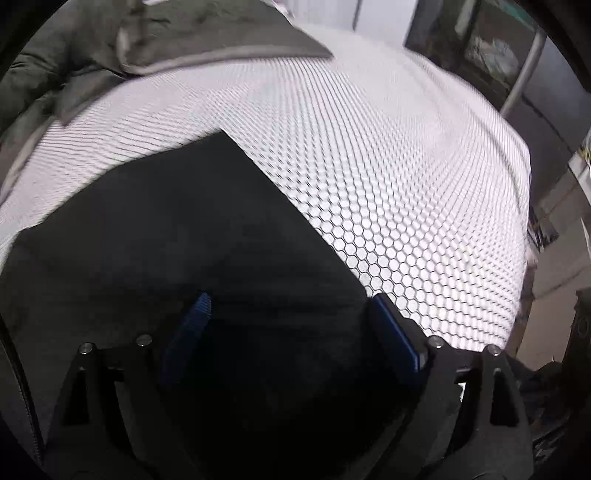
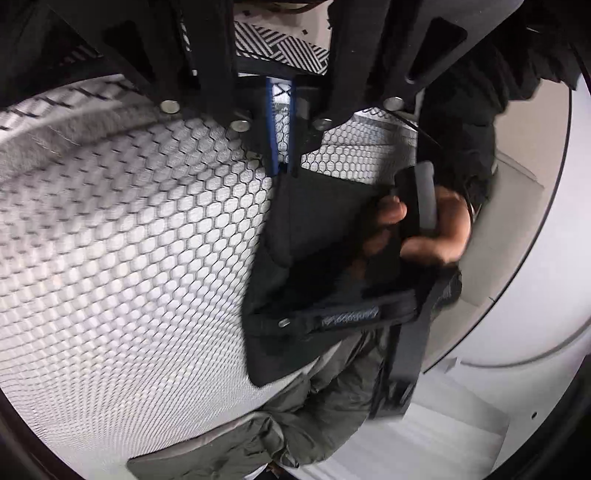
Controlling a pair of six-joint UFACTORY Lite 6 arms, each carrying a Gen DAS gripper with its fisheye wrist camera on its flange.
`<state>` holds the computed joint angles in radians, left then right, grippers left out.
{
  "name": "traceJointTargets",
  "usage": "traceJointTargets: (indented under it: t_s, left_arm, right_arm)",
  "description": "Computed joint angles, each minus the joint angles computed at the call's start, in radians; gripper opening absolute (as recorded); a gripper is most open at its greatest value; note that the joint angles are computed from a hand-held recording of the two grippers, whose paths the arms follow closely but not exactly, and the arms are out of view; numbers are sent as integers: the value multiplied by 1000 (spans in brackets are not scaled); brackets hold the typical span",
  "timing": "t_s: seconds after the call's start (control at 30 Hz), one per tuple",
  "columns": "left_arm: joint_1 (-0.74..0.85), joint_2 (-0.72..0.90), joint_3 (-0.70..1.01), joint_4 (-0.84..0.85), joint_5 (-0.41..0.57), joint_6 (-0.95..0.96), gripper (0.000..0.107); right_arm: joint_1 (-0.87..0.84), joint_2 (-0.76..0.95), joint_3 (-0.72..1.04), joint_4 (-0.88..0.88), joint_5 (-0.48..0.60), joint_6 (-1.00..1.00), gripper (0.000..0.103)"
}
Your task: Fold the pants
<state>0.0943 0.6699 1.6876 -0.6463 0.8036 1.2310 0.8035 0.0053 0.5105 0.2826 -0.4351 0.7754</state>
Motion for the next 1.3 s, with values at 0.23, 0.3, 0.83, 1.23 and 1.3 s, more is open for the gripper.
traceJointTargets:
  t_s: [0.23, 0.3, 0.83, 1.23, 1.3]
  left_arm:
    - [32, -136, -191, -85, -70, 182, 87]
    - [5, -87, -170, -30, -102, 112, 83]
    - [145, -299, -484, -251, 22, 434, 83]
    - [233, -411, -798, -509, -90, 868, 86]
    - [253, -400, -808, -529, -76, 900, 86]
  right_arm:
    - [-99, 105, 138, -16, 23, -37, 35]
    - [-103, 188, 209, 5, 63, -56, 6]
    - [89, -88, -73, 483, -66, -359, 20]
    - [-304, 393, 476, -632, 161, 355, 45]
    - [-321, 495, 632, -842, 254, 489, 28]
